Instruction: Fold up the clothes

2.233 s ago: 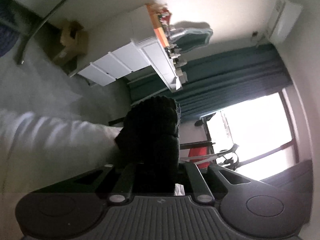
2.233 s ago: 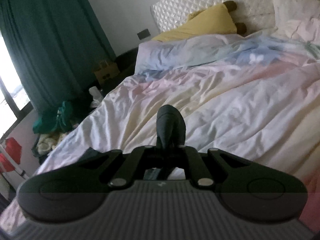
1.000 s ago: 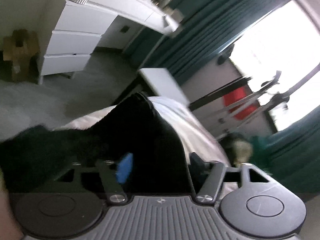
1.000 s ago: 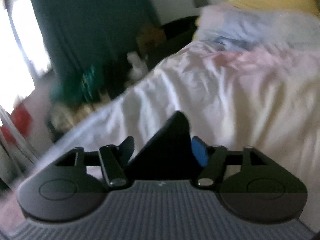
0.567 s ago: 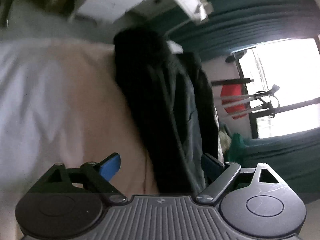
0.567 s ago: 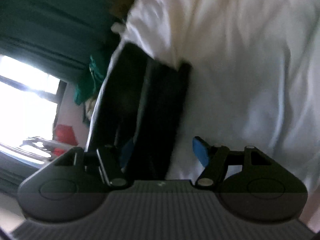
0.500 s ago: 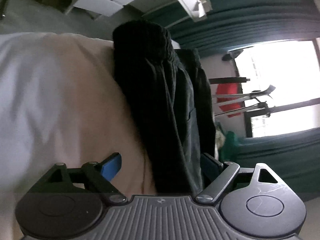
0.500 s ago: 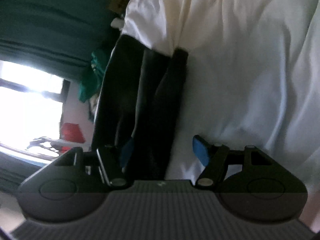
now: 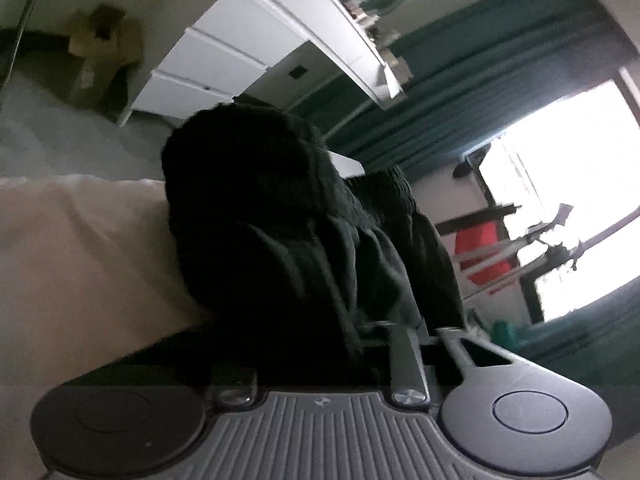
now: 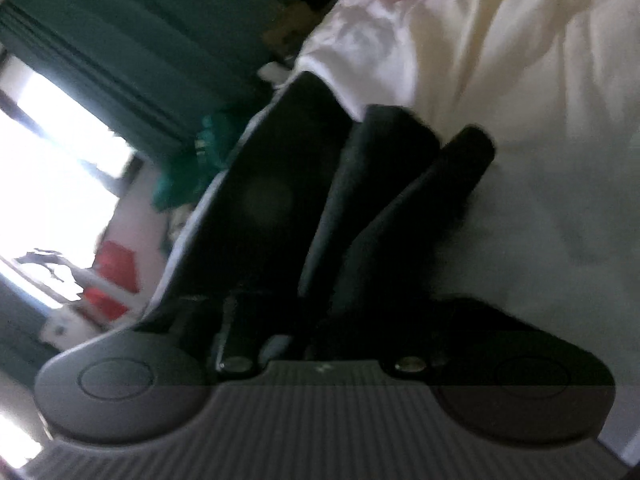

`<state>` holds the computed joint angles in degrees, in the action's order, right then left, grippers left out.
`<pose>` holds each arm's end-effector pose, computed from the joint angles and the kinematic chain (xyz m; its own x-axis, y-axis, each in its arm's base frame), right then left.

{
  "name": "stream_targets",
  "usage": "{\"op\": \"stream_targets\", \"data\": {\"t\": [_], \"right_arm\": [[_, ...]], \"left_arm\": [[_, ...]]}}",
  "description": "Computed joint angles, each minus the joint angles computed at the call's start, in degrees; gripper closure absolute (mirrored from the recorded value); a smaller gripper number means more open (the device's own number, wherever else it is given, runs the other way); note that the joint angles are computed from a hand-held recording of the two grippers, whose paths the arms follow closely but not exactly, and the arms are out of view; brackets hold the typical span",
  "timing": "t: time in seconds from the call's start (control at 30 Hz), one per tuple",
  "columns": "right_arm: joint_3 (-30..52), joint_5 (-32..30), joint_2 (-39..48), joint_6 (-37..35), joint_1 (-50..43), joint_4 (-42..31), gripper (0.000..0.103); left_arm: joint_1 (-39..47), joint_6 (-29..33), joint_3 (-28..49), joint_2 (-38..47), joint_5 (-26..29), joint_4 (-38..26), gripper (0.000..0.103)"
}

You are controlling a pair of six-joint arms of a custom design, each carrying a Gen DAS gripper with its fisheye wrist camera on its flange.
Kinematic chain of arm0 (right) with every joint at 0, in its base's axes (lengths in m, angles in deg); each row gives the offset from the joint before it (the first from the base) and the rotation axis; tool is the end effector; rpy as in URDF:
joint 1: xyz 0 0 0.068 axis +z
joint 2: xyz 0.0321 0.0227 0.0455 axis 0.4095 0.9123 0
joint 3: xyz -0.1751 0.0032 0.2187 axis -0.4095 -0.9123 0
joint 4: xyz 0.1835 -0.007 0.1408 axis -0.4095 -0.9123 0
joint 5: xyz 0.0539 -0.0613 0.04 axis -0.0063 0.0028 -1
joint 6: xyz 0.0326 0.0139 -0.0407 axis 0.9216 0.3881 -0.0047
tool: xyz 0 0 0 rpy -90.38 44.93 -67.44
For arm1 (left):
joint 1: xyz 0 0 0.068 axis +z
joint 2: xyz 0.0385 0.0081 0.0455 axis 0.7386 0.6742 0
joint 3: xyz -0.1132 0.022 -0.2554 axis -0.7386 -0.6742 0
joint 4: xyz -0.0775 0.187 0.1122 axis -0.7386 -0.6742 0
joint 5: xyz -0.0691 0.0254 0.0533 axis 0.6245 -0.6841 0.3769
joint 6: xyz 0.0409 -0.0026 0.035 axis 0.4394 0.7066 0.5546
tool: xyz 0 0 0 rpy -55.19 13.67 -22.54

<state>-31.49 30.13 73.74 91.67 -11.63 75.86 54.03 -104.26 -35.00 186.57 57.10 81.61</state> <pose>0.3059 -0.2080 0.0744 -0.0212 0.8684 -0.4953 0.5367 0.4279 0.7272 0.3042 0.0318 0.0952 -0.1806 -0.8969 -0.4036 -0.4303 0.4410 -0.7876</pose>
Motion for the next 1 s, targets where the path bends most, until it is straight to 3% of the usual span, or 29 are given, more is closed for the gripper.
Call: {"op": "stream_targets", "data": {"t": [0.13,0.23,0.33,0.43,0.6,0.7,0.8,0.9,1.0], "right_arm": [[-3.0,5.3,-2.1,3.0,1.7,3.0,0.091],[-6.5,5.1,-7.3,4.2,1.1,3.8,0.092],[-10.7,1.9,-12.4,4.2,-0.9,5.0,0.093],[-15.6,-4.9,-17.7,3.6,-5.8,3.4,0.093],[-19.3,-17.1,-24.9,-1.3,-15.7,-8.2,0.093],[-19.3,-26.1,-28.2,-5.9,-24.2,-21.1,0.093],[-18.1,-30.1,-29.9,-16.3,-30.9,-35.1,0.093],[-15.8,-30.9,-27.0,-23.1,-34.4,-44.5,0.092],[-14.6,-32.7,-24.2,-24.5,-35.6,-47.0,0.089]], "left_arm": [[0.8,-1.4,-5.1,-2.0,0.8,9.1,0.092],[0.7,0.8,-1.1,-9.6,1.7,-2.0,0.094],[2.1,0.9,1.7,-22.1,3.1,-18.4,0.094],[5.3,2.8,3.3,-34.8,5.0,-32.2,0.094],[15.7,12.3,5.6,-54.2,14.4,-58.4,0.094],[29.4,21.5,5.0,-62.9,27.4,-72.8,0.094],[47.4,40.2,5.0,-65.4,40.8,-89.5,0.094],[58.7,57.9,2.8,-61.2,45.0,-98.9,0.093],[65.9,71.7,0.4,-54.7,49.0,-100.8,0.091]]}}
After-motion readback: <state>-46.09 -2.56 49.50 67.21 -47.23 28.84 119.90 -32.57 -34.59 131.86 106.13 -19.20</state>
